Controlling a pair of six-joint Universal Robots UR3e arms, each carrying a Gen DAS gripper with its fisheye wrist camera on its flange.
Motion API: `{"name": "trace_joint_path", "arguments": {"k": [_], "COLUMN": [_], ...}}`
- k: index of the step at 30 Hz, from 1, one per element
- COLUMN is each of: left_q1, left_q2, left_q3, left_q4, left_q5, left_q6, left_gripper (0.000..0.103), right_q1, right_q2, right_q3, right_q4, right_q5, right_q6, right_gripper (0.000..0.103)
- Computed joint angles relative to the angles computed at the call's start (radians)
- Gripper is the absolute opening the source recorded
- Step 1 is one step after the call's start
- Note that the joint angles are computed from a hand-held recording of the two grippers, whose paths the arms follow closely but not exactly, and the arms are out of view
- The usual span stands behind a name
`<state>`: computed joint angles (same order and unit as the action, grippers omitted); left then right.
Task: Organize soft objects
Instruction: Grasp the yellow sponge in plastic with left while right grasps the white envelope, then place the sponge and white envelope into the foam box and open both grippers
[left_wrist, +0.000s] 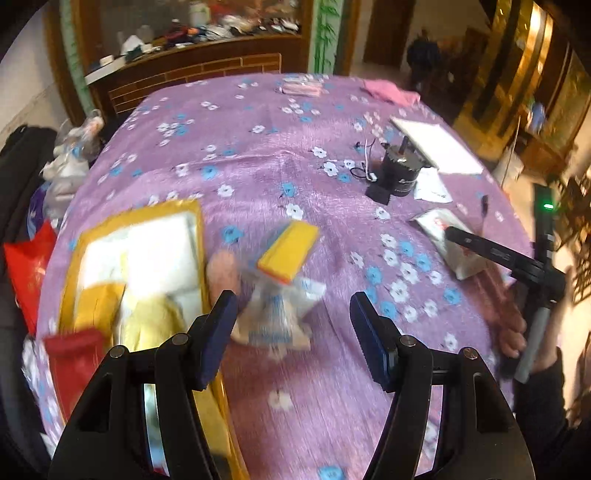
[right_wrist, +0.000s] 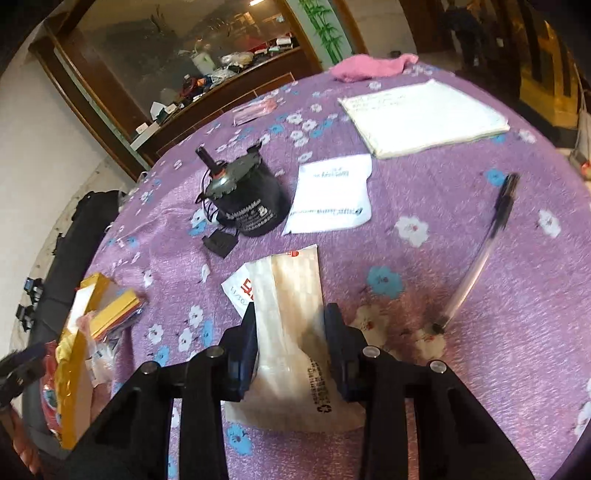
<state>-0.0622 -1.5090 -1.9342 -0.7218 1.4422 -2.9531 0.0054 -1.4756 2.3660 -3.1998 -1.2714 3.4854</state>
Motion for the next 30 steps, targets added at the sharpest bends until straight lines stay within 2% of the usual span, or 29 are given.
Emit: {"name": "trace_joint_path", "arguments": {"k": [2,6,9,11,12,14,15,17,18,24,30], "left_q1": [-0.033,-0.047,-0.064,-0.075,-0.086,-0.112,-0.107,-0.080,-0.072,-0.050,0.021], "left_q2": [-0.116,-0.325,-0.444,-0.529,-0.567,-0.621,-0.632,-0.615,-0.596,-0.401,-0.038], "left_q3": [0.116,0.355,0.483,0.596,0.643,0.680,0.686,0.655,0.626,0.381,0.035], "left_q4": [-0.031,-0.160,-0.205,-0.310,-0.352,-0.338,-0.340,-0.320,-0.294,-0.146,-0.007], "left_q5": [0.031,0.006,0.029,0.044,0.067,0.144,0.141,0.083,0.066,-0.020,-0.143], "left_q6": [0.003,0.047,0.043,0.069,0.080,0.048,0.029,-0.006,-0.023,-0.023,-0.082], "left_gripper": [0.064,0.064,0.064,0.064,0.064,0.064,0.064,0.059,0.042,0.036,0.036], "right_q1": [0.000,0.015,0.019,0.014,0.017,0.018,0.017,0.014,0.014,-0.005,-0.033], "right_q2": [-0.005,0.005,0.024,0.028,0.028,0.027,0.027,0.028,0.027,0.023,0.015], "right_q3": [0.007,0.001,-0.012,-0.013,-0.014,-0.014,-0.013,-0.010,-0.009,0.020,0.064], "right_q4": [-0.015,-0.040,-0.045,-0.043,-0.042,-0.044,-0.046,-0.050,-0.052,-0.114,-0.203], "right_q5": [0.013,0.025,0.031,0.046,0.037,0.033,0.036,0.041,0.041,0.092,0.180], "right_q6": [-0.008,-0.034,-0.038,-0.041,-0.038,-0.038,-0.038,-0.042,-0.041,-0.047,-0.052], "right_gripper": [0.032,0.032,0.032,0.032,0.032,0.032,0.032,0.032,0.032,0.032,0.032]}}
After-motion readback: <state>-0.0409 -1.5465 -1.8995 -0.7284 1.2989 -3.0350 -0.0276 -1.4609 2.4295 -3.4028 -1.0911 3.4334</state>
